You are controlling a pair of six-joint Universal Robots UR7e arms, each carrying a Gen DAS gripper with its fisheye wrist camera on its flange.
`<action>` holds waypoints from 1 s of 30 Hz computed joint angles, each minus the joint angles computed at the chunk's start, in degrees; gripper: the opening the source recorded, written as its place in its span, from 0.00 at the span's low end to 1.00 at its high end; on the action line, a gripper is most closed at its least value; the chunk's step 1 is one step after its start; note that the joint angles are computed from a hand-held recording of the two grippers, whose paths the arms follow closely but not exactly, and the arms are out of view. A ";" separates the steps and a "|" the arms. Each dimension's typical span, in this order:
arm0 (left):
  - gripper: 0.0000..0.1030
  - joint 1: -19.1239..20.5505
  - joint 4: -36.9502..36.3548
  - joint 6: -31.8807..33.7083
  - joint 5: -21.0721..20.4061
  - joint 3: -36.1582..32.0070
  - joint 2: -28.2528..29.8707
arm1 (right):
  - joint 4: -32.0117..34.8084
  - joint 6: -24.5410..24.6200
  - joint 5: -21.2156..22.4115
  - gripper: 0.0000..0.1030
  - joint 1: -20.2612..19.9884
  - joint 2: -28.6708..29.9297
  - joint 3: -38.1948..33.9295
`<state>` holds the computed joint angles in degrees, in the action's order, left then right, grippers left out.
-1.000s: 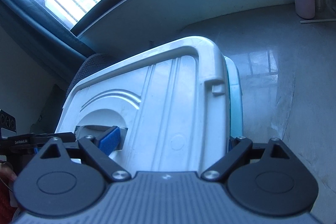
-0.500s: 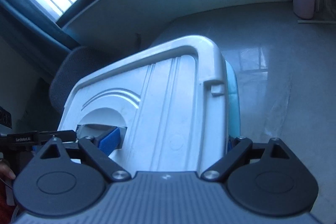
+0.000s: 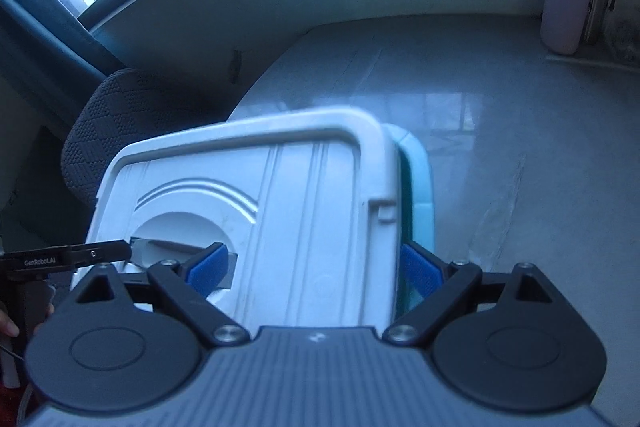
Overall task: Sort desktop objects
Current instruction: 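Lower the white lid onto the teal bin rim and open both grippers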
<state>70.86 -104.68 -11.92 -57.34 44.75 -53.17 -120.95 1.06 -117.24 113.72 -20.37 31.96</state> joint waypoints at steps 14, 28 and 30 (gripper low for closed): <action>1.00 -0.69 -0.01 -0.44 0.83 -0.66 0.00 | -0.59 -1.10 -2.61 0.92 0.69 1.17 -2.93; 1.00 -2.10 -0.40 -0.80 4.81 -0.40 -0.25 | -4.87 -2.14 -4.65 0.89 0.62 -1.61 2.04; 1.00 -2.02 0.03 -0.93 4.87 -0.44 -0.33 | -4.87 -2.82 -5.69 0.87 0.78 -1.61 2.43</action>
